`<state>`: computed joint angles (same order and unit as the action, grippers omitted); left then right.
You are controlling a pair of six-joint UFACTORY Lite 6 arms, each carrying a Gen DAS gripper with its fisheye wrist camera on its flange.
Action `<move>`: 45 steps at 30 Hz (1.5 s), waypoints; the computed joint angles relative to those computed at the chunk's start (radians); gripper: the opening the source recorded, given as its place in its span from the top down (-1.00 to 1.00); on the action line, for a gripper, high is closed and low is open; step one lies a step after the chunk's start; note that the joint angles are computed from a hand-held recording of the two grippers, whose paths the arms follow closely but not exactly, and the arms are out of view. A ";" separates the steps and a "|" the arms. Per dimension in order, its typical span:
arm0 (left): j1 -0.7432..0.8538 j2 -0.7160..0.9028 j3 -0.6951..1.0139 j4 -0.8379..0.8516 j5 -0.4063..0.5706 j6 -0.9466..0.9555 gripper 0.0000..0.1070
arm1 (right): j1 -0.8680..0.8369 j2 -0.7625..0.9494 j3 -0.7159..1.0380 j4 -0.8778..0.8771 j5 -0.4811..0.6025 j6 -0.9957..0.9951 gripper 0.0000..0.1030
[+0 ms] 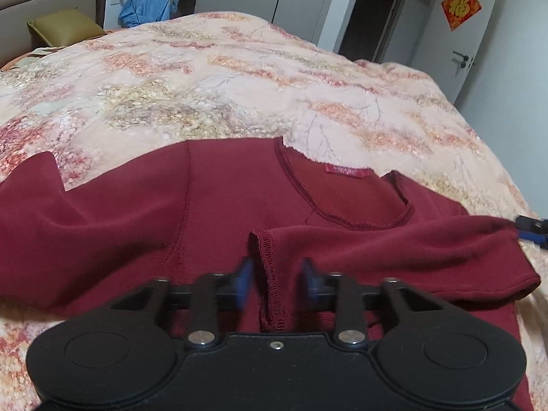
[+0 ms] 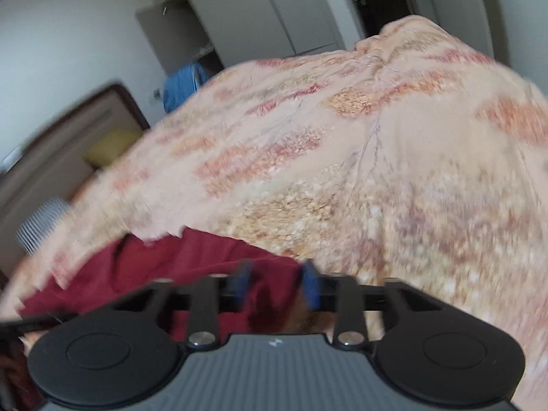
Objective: Fold small clothes
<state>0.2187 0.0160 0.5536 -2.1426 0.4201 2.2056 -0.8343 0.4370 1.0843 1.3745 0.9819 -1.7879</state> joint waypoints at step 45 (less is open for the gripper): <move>-0.768 -0.017 0.001 -0.695 -0.016 0.303 -0.55 | -0.138 0.061 -0.052 -0.072 0.037 0.029 0.60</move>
<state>-0.5498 -0.0007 0.5547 -2.8377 0.4044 2.5084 -0.9727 0.4978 1.0319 1.3022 1.0191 -1.7590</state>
